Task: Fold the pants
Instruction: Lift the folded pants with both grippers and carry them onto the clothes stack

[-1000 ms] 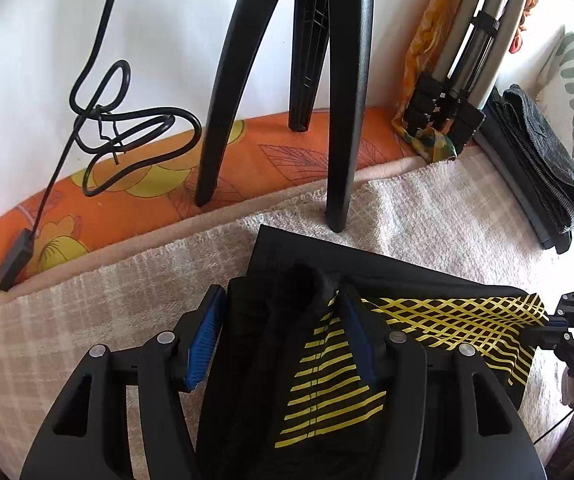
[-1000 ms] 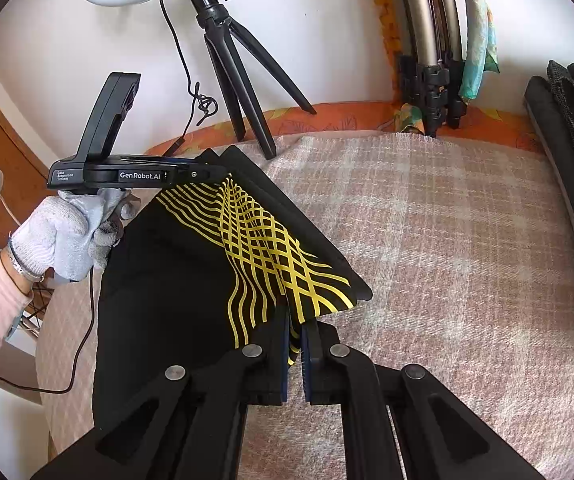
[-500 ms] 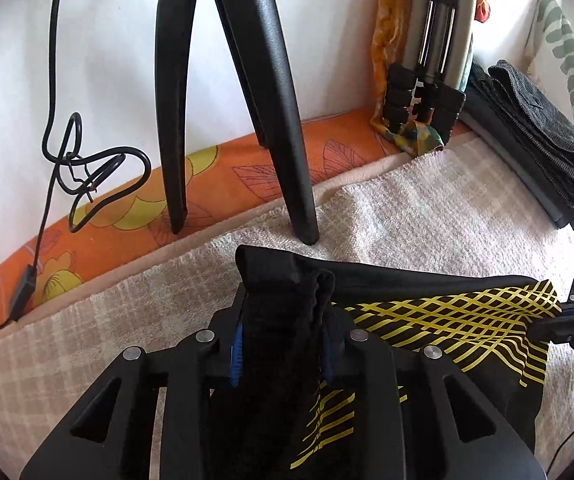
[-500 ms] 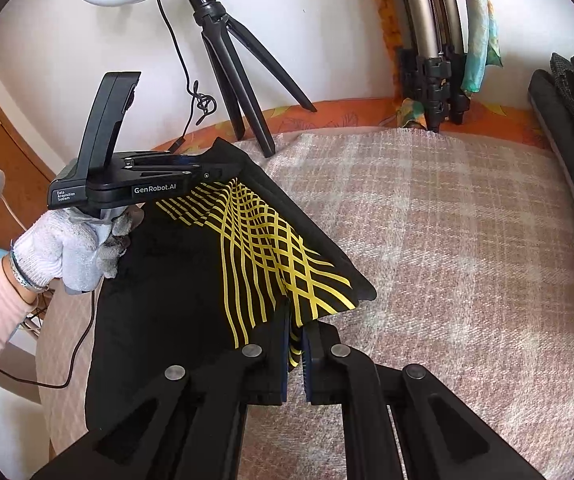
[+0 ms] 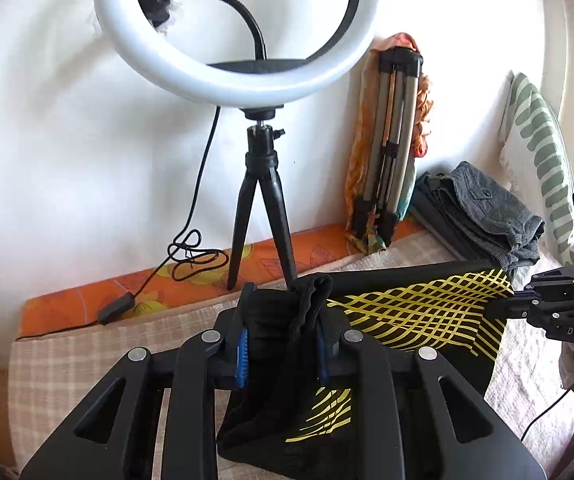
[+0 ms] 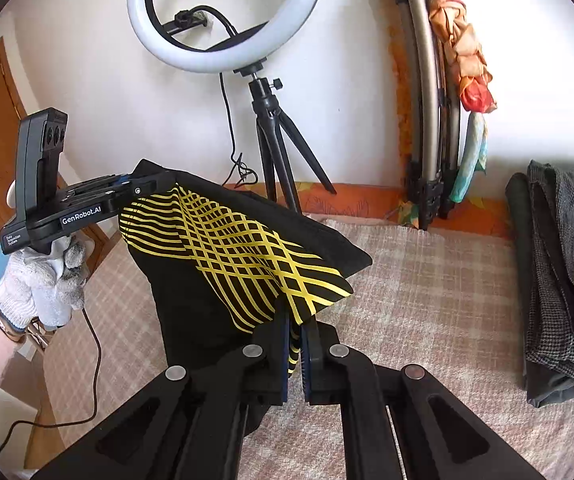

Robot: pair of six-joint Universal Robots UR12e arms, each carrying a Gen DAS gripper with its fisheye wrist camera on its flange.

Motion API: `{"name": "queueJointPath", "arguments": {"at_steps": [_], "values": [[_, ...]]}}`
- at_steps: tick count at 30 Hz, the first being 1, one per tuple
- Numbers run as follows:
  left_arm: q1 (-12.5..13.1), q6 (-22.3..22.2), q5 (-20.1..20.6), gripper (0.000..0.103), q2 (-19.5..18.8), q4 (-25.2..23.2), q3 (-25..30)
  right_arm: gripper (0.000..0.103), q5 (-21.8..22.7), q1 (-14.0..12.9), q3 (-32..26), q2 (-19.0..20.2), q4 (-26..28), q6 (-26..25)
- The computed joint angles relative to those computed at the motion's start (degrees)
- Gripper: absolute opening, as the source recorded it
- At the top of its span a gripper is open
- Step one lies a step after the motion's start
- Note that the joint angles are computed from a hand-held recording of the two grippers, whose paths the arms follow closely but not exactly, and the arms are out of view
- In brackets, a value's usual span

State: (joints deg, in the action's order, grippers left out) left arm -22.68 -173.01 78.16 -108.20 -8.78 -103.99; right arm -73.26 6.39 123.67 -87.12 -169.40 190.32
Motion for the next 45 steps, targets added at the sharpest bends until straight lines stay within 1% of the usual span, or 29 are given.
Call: {"name": "queueJointPath", "arguments": {"at_steps": [2, 3, 8, 11, 14, 16, 18, 22, 25, 28, 30, 33, 36, 38, 40, 42, 43, 45], "values": [[-0.2, -1.0, 0.3, 0.023, 1.0, 1.4, -0.3, 0.002, -0.4, 0.0, -0.4, -1.5, -0.2, -0.2], [-0.3, -1.8, -0.5, 0.023, 1.2, 1.2, -0.2, 0.002, -1.0, 0.0, -0.6, -2.2, 0.1, -0.5], [-1.1, -3.4, -1.9, 0.022, 2.2, 0.6, -0.1, 0.002, -4.1, -0.6, -1.2, -6.8, 4.3, -3.7], [-2.1, -6.0, -2.8, 0.022, 1.9, 3.1, -0.4, 0.002, -4.4, -1.8, -2.4, -9.0, 9.1, -8.0], [-2.8, -10.9, -4.4, 0.022, 1.2, 6.3, -0.5, 0.002, -5.2, -3.1, -4.2, -10.6, 13.8, -12.1], [-3.6, -13.6, -5.1, 0.022, 0.3, 7.3, 0.2, 0.002, -6.2, -3.9, -5.5, -11.4, 16.9, -16.0], [-4.5, -15.6, -5.8, 0.022, -0.6, 8.1, 1.0, 0.002, -4.8, -5.6, -6.4, -12.3, 19.9, -18.3], [-5.6, -19.3, -6.9, 0.022, -1.9, 11.1, 2.3, 0.002, -2.2, -8.3, -7.7, -13.3, 23.8, -19.8], [-5.8, -22.2, -6.3, 0.022, -1.9, 13.1, 2.6, 0.002, -0.1, -9.2, -9.0, -13.2, 25.8, -22.0], [-6.3, -22.8, -5.0, 0.022, -1.8, 14.3, 3.2, 0.002, 0.7, -9.9, -10.3, -13.1, 27.3, -25.4], [-7.2, -21.7, -4.2, 0.022, -2.2, 13.3, 4.7, 0.002, 2.8, -11.8, -10.4, -13.4, 28.1, -26.8], [-9.2, -18.8, -3.8, 0.022, -3.9, 10.3, 8.4, 0.002, 5.4, -15.7, -9.9, -14.1, 29.9, -29.8], [-11.4, -16.1, -3.6, 0.022, -7.4, 6.1, 13.9, 0.002, 5.8, -20.2, -9.3, -14.0, 32.3, -32.2], [-12.3, -16.5, -5.4, 0.022, -10.3, 2.7, 17.9, 0.002, 5.5, -23.4, -8.8, -13.3, 33.6, -33.0], [-13.2, -16.3, -5.7, 0.022, -13.3, -1.0, 22.2, 0.002, 4.5, -26.1, -8.0, -12.2, 32.7, -32.9], [-13.9, -16.4, -6.2, 0.022, -16.0, -4.3, 25.6, 0.002, 4.6, -28.2, -7.2, -10.7, 31.7, -31.9], [-14.4, -15.7, -5.2, 0.022, -17.2, -5.7, 27.2, 0.002, 4.3, -28.9, -6.7, -9.9, 30.8, -31.2], [-15.4, -14.1, -2.1, 0.022, -19.2, -7.7, 29.7, 0.002, 3.3, -29.4, -6.3, -8.0, 29.2, -30.2]]}}
